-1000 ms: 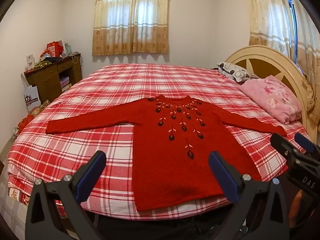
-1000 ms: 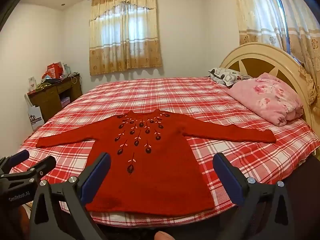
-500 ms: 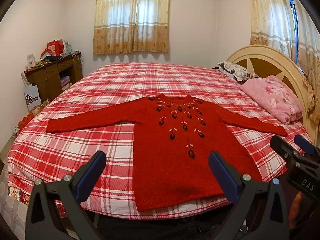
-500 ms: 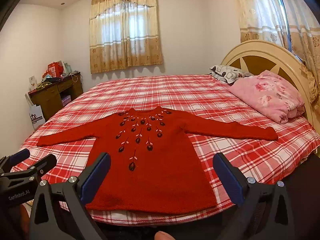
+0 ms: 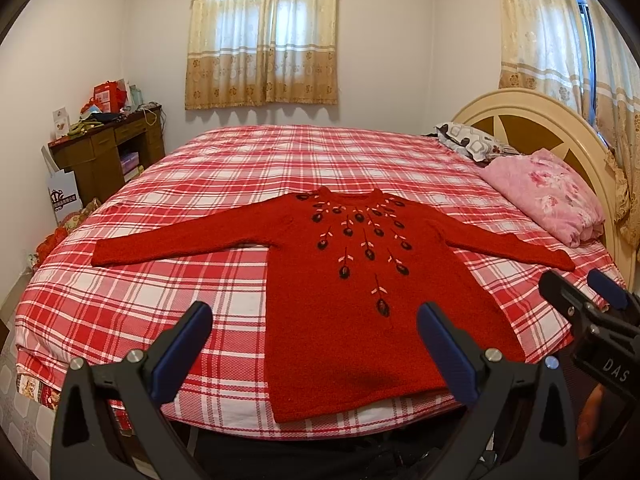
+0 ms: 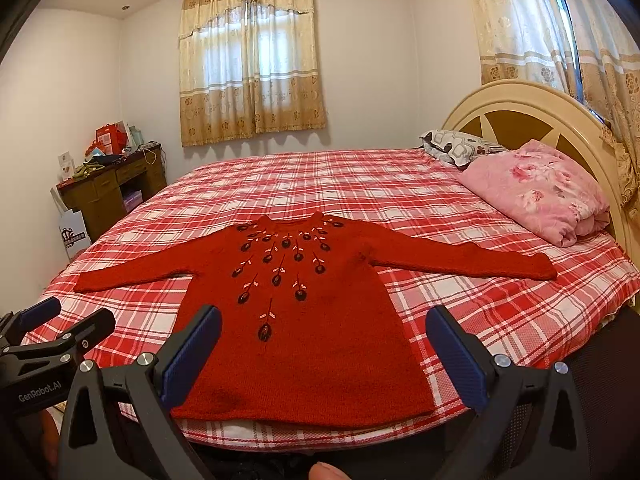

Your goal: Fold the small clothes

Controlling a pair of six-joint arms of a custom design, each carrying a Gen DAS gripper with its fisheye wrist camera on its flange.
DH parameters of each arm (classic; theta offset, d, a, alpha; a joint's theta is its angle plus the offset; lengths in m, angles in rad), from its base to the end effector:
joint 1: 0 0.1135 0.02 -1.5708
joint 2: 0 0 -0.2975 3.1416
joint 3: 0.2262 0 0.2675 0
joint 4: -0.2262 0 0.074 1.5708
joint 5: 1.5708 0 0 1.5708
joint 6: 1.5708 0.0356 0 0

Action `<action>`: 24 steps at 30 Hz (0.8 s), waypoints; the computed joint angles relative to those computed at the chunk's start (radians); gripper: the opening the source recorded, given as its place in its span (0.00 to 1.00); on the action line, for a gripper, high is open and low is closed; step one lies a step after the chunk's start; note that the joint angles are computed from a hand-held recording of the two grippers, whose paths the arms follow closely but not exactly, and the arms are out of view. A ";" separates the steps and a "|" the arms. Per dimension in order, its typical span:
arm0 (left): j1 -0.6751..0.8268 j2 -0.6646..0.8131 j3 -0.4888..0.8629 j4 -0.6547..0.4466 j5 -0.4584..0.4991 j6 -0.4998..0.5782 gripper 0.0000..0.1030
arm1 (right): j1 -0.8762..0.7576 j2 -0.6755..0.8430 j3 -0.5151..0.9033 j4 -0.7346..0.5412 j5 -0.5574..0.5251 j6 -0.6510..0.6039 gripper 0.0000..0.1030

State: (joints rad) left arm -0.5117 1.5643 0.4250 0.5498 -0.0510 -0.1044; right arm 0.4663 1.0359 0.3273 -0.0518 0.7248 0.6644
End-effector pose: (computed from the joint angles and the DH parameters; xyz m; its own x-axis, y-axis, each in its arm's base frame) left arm 0.2386 -0.1319 0.1384 -0.5292 0.1778 -0.8296 0.3991 0.9150 -0.0584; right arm 0.1698 0.0591 0.1760 -0.4276 0.3015 -0.8522 0.4524 0.8875 0.0870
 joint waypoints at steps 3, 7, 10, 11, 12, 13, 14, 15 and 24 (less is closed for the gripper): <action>0.000 0.000 0.000 0.001 0.001 -0.001 1.00 | 0.002 0.001 0.001 0.001 0.001 0.000 0.99; 0.001 -0.001 0.001 -0.003 0.000 0.001 1.00 | 0.003 0.000 0.004 -0.005 -0.001 0.001 0.99; -0.001 0.001 -0.003 0.006 -0.001 0.000 1.00 | 0.004 0.002 0.006 -0.006 0.001 0.003 0.99; -0.002 0.001 -0.004 0.008 -0.002 0.000 1.00 | 0.004 0.003 0.007 -0.007 0.000 0.004 0.99; -0.001 0.001 -0.004 0.008 0.000 0.000 1.00 | -0.001 0.001 0.005 -0.004 -0.005 -0.001 0.99; -0.001 0.001 -0.004 0.007 0.001 0.000 1.00 | -0.001 0.001 0.004 -0.003 -0.007 -0.002 0.99; -0.002 0.003 -0.004 0.007 0.000 -0.001 1.00 | -0.001 0.002 0.004 -0.003 -0.007 -0.002 0.99; -0.003 0.005 -0.004 0.009 0.000 0.000 1.00 | 0.004 0.004 0.005 -0.005 -0.004 0.001 0.99; -0.005 0.006 -0.004 0.010 -0.002 -0.002 1.00 | 0.007 0.012 0.007 -0.001 -0.006 0.004 0.99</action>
State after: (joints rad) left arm -0.5165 1.5704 0.4214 0.5593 -0.0526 -0.1067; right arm 0.4733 1.0484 0.3344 -0.0525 0.7185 0.6686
